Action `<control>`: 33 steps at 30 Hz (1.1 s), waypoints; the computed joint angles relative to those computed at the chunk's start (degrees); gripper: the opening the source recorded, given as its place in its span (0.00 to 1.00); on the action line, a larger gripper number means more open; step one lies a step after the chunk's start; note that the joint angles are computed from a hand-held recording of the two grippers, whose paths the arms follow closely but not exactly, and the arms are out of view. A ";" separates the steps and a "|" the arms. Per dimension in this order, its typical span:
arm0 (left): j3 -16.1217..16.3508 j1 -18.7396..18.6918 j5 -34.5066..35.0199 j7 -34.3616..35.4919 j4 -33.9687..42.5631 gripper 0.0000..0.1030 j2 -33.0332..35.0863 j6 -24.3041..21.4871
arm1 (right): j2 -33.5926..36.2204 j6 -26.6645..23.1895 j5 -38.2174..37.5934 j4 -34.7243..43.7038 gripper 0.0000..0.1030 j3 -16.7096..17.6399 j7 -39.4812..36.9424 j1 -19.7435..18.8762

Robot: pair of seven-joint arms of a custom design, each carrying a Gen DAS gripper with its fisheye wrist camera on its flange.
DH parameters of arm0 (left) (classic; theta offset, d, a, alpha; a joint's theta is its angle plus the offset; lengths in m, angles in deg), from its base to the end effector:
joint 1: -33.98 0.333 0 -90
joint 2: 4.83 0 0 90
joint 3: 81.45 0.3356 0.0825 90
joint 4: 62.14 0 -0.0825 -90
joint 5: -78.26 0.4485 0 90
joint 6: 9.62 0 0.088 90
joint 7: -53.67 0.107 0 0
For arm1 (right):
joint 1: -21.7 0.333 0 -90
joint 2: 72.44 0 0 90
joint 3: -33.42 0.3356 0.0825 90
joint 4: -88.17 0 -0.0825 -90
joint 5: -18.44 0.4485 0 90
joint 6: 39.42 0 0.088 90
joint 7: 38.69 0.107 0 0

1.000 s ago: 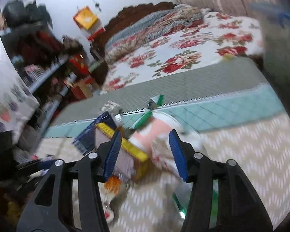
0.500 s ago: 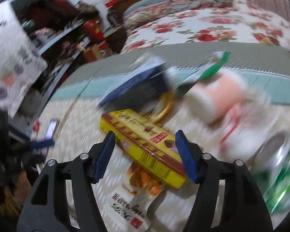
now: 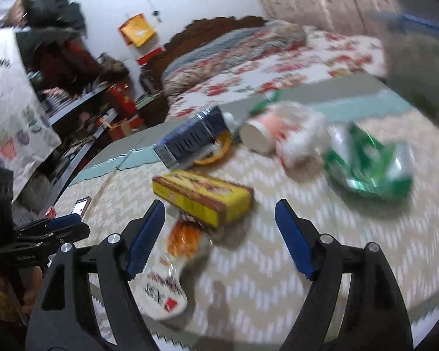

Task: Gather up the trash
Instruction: 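Move both open tools back over the trash on the bed, then lower the right tool onto the orange snack bag and close it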

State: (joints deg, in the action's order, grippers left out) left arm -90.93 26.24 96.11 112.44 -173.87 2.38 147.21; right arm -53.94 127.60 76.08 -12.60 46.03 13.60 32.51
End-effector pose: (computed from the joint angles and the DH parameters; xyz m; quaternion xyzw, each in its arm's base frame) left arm 0.6571 -0.2120 0.4801 -0.6686 0.6632 -0.2681 0.2030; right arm 0.7054 0.2310 0.4474 -0.6623 0.5847 -0.0789 0.4618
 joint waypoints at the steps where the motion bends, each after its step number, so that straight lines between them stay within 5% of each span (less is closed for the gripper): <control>1: 0.30 -0.36 1.36 -1.55 -0.07 0.69 -0.10 -0.70 | -0.89 -0.06 0.63 -1.43 0.76 0.06 0.48 -0.14; 10: 1.02 -1.59 9.33 -10.46 0.42 0.69 0.47 -6.49 | -1.19 -5.29 -0.21 -4.04 0.78 -1.40 2.61 -0.01; 16: 0.99 -1.88 11.71 -13.06 1.65 0.69 1.42 -10.33 | -1.92 -6.75 14.89 -5.08 0.90 0.97 -8.95 -2.75; 19: 0.79 -1.88 10.75 -13.25 2.71 0.71 2.45 -12.45 | -1.88 -8.03 15.47 -4.74 0.97 -0.52 -9.80 -1.25; 33: 1.30 -2.08 10.43 -16.05 3.48 0.82 4.42 -15.29 | -2.15 -5.33 18.97 -5.39 0.97 -1.53 -14.95 0.98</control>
